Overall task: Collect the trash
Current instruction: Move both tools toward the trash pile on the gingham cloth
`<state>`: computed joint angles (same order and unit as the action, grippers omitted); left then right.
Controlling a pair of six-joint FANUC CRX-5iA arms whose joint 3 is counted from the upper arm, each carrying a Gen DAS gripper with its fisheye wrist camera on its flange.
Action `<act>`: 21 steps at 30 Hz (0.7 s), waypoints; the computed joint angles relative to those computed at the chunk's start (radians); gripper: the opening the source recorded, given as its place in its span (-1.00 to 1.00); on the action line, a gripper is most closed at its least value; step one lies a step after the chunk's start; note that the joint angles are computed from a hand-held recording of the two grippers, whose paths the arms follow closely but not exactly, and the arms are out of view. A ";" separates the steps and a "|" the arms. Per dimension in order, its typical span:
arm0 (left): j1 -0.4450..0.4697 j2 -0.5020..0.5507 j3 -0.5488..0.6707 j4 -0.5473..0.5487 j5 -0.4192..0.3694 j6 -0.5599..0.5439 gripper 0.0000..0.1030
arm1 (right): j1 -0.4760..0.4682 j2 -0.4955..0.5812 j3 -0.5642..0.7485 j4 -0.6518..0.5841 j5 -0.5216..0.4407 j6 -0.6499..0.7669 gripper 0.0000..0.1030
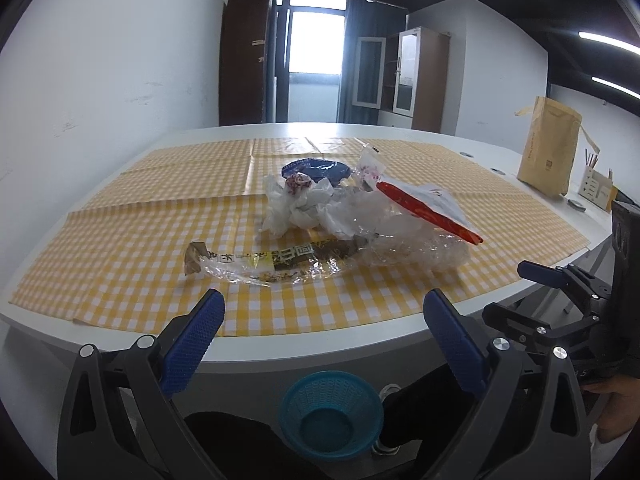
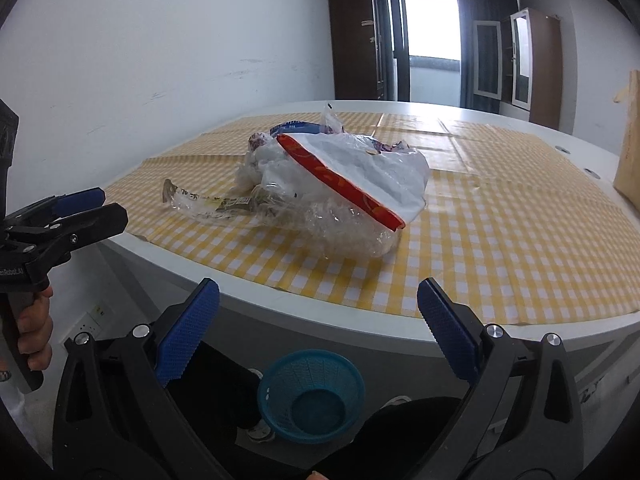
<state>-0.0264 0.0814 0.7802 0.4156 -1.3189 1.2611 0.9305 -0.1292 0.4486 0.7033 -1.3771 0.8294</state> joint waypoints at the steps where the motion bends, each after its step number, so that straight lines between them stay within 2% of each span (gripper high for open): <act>1: 0.000 0.002 0.004 -0.004 -0.005 0.005 0.89 | 0.000 0.000 0.001 -0.002 0.001 0.000 0.84; 14: 0.016 0.002 -0.011 0.013 -0.015 0.052 0.89 | -0.018 -0.010 0.008 -0.023 -0.007 -0.014 0.84; 19: 0.024 -0.021 -0.056 0.026 -0.011 0.075 0.89 | -0.020 -0.012 0.017 -0.061 -0.010 -0.012 0.84; 21: 0.024 -0.018 -0.056 0.031 -0.032 0.083 0.89 | -0.011 -0.013 0.012 -0.047 -0.020 -0.015 0.84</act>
